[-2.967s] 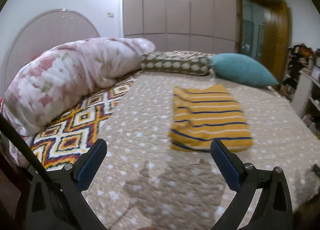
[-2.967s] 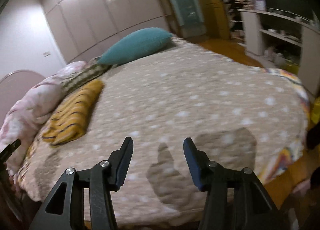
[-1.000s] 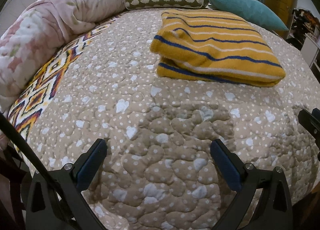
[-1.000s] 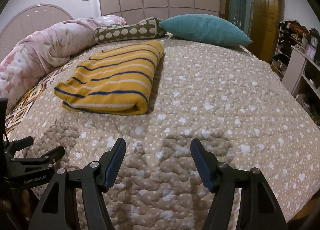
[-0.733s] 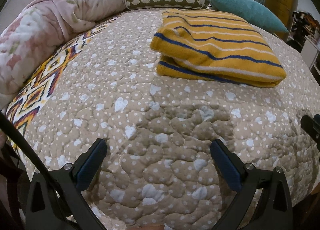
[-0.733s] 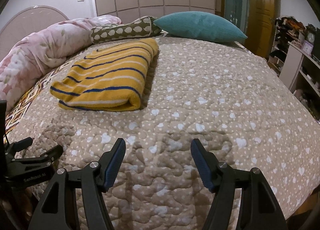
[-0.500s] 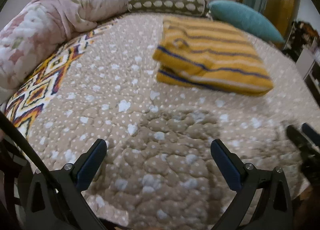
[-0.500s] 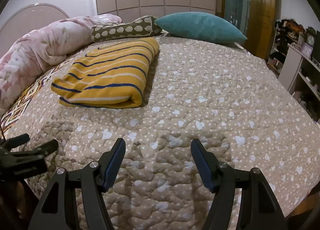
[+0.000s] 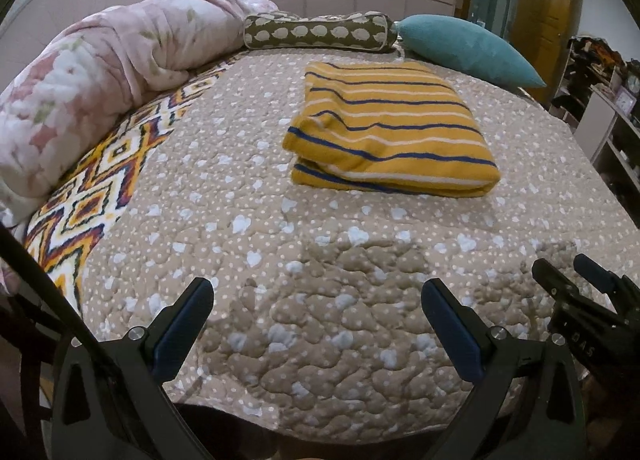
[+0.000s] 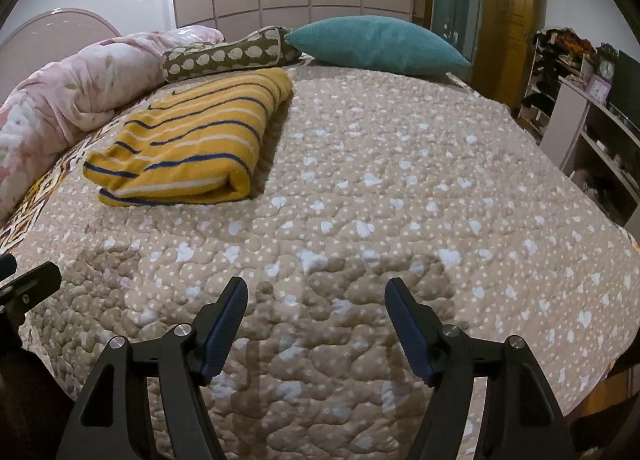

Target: Fold small clothes

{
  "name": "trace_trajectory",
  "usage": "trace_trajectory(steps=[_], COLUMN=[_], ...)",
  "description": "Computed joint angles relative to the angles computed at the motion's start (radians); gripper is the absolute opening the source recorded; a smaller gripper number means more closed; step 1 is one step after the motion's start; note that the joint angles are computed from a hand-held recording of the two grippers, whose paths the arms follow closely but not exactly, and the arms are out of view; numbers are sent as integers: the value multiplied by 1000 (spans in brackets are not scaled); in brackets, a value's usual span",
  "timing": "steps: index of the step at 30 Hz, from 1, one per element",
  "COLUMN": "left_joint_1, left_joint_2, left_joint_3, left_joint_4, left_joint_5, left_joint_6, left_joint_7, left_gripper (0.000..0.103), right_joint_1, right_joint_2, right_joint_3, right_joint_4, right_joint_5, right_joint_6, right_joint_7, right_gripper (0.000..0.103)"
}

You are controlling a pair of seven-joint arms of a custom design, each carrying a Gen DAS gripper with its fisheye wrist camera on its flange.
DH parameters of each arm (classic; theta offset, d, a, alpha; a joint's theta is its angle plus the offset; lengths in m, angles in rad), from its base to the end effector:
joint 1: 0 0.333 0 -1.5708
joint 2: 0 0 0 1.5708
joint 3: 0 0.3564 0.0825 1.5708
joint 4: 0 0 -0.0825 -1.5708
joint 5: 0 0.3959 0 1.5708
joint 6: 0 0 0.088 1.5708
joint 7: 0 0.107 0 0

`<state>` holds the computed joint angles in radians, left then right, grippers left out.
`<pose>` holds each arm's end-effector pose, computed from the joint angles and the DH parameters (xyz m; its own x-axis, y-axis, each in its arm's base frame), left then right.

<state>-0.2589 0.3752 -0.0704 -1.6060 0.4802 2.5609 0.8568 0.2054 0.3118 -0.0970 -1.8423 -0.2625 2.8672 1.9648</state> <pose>0.6957 -0.2364 0.5099 0.0695 -0.9976 0.0059 -0.7834 -0.0583 -0.6188 0.6925 0.0974 0.4732 -0.0389 -0.9992 -0.0114 -0.7445 0.0366 -0.6667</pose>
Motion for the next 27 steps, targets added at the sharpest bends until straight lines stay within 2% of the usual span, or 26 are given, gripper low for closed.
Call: trace_trajectory(steps=[27], left_joint_1=[16], left_joint_2=[26], left_joint_3=[-12], left_joint_4=[17], left_joint_5=[-74], left_joint_6=[-37], left_joint_7=[66], left_gripper=[103], right_joint_1=[24], right_joint_2=[39], right_joint_3=[15], right_joint_4=[73], right_joint_5=[-14], right_joint_6=[-47], right_joint_7=[-81], right_gripper=[77])
